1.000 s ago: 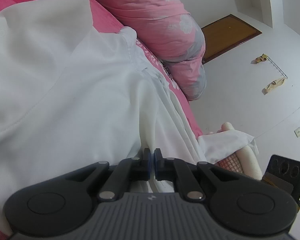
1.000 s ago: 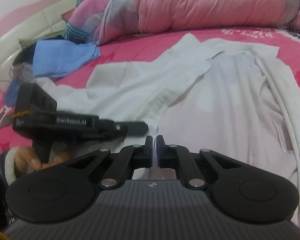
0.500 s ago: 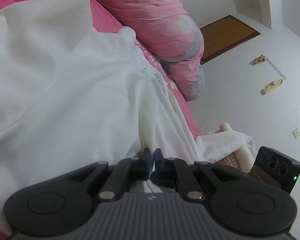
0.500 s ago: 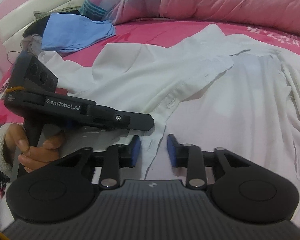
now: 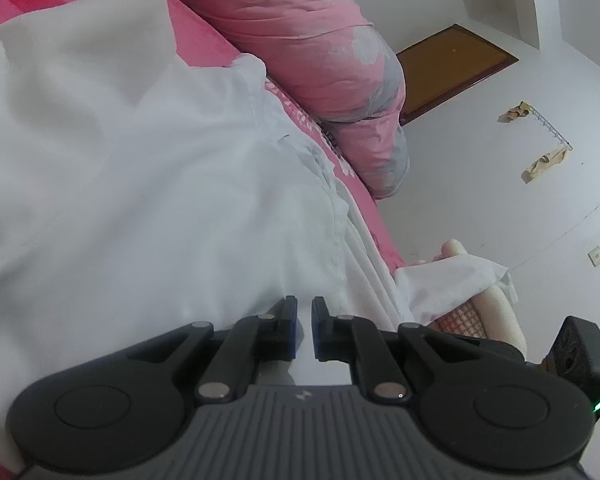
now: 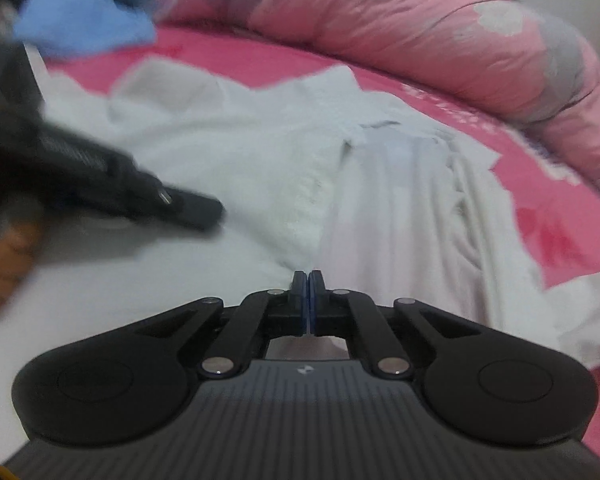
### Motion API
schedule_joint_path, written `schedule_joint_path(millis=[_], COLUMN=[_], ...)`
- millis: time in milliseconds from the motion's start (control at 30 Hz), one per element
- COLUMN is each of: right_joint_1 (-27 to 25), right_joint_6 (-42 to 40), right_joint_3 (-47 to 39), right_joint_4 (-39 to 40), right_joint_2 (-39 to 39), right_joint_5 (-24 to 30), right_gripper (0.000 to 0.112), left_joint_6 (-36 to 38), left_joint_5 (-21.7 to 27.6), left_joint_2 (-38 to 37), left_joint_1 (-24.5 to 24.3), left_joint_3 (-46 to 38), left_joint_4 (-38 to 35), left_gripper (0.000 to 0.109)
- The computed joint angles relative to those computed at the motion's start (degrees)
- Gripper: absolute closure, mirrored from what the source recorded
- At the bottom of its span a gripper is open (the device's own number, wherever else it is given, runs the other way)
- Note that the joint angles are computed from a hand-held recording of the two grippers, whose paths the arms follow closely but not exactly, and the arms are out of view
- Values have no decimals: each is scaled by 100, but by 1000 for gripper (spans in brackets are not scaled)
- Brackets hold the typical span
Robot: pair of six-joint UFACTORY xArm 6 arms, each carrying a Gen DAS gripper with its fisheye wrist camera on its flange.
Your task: Fold clothes
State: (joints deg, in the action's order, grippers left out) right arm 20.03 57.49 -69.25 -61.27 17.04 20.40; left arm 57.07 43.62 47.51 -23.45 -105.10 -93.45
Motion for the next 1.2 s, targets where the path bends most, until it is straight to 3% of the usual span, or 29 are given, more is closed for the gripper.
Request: schedule_joint_path(millis=[100,200,300,400,567,667,767,867,967,1067,1133,1200], right_joint_1=[136,-1,-244,-417,-329,-431,-563,-629,-715,-646,-459,-292], right_joint_6=[192,433,919,354,-2168,-1950,-1341,-887,-477,-1854,-3053,-4154], right_joint_3=[-143,-107,-116,-450,-1357,-1912,-1966,-1805,-1574,-1616,-1850,-2246], right_joint_4=[-276,-290,-762,-522,1577,1488,1402,1018,708,2063,3261,4361], right_joint_2=[79,-56,-181,100,1136,1603,1549,1303,1025,1176,1475,1838], right_joint_5=[644,579,-1,-791,-967,-492,-175,-95,-783,-1510,-1468,-1173], right_gripper=[111,111,110,110,112,111,111,110,110,109,109,109], left_joint_6=[-11,-23,-19,-16,166,276,360,422,538,523,-85,-851], left_joint_5=[-6,5,90,175,755,980,915,621,69,-918,-2104,-2557], left_joint_2=[-6,-6,6,18,10,-42,-153,-359,-573,-683,-543,-177], left_joint_1=[0,4,29,53,217,279,265,255,255,190,7,-51], left_joint_3=[1,0,-7,-14,63,150,260,480,658,586,196,-317], left_joint_4=[21,25,-20,-64,-473,-655,-652,-788,-1081,-1163,-344,856], left_gripper=[100,100,99,97,70,54,52,51,49,49,49,49])
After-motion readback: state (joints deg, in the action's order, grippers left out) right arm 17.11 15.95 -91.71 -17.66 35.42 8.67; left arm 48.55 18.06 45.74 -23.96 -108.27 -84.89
